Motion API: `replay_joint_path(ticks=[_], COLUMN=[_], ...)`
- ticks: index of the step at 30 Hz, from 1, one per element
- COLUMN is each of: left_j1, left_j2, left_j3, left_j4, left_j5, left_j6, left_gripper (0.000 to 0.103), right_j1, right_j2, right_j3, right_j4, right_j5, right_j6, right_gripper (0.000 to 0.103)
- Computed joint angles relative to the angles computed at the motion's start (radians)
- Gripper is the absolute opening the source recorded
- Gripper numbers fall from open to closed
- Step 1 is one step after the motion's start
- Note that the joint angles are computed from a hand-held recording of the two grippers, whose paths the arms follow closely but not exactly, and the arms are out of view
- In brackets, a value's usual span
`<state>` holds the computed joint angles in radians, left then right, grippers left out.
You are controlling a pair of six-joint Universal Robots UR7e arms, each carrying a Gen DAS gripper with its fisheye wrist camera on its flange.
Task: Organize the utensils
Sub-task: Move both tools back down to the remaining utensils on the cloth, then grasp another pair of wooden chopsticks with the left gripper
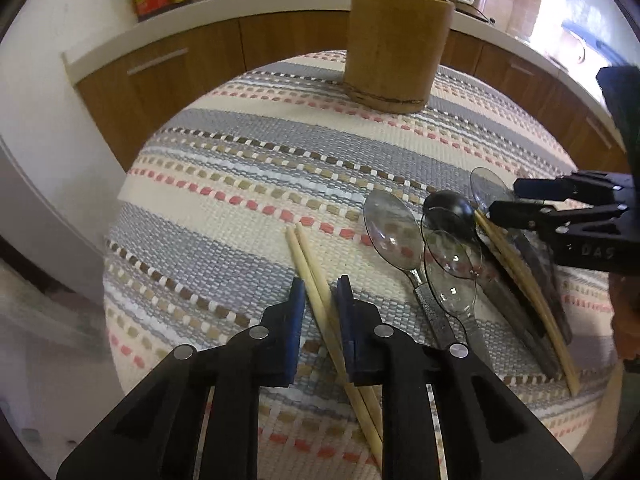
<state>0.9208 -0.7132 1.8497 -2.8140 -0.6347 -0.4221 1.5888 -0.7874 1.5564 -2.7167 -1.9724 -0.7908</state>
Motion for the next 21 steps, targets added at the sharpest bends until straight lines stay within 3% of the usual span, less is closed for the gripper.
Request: replay_joint_path(ticks=[3,6,9,11,12,14,15,18,20,21], left_j1=[0.000,-0.001,-0.001,-0.006,-0.007,-0.007,-0.001,0.016,0.039,0.044], left_j2=[0.009,0.021,0.030,0.048,0.053,0.050,0.038,0.012,-0.009,-0.013], left_j3=[-0.011,-0.022,-0.044,-0.074,-0.078,-0.072,-0.059,-0.011,0.037,0.054], left_j4=[0.007,0.014,0.046,0.110,0.109,0.115,0.089,-0.058,-0.237,-0.296], left_j5=[0.016,0.017,0.000,0.034,0.046,0.082,0.072,0.001,-0.120,-0.139], left_j6=[-0.002,0.000,-0.012,-0.044,-0.052,-0.088,-0.089,-0.019,0.063,0.080], left_gripper=[0.017,0.028,0.045,0.045,0.041,0.016,0.011,0.009,0.009,0.009], right_j1=[0.011,0.020,0.024,0.028,0.028,0.025,0.022,0.017,0.011,0.012], right_j2=[0.018,0.028,0.033,0.033,0.032,0.025,0.019,0.006,-0.011,-0.016], right_j3=[-0.026,-0.031,-0.047,-0.045,-0.038,-0.029,-0.026,-0.018,-0.010,-0.006], right_j4=[0.024,0.027,0.071,0.078,0.065,0.056,0.061,0.050,0.056,0.050], right_j5=[-0.020,-0.031,-0.022,-0.020,-0.020,-0.007,0.005,0.028,0.048,0.061], right_j6=[-0.016,-0.041,-0.035,-0.037,-0.043,-0.049,-0.047,-0.047,-0.049,-0.049], right_gripper=[0.053,0.052,0.033,0.029,0.029,0.028,0.028,0.028,0.028,0.028])
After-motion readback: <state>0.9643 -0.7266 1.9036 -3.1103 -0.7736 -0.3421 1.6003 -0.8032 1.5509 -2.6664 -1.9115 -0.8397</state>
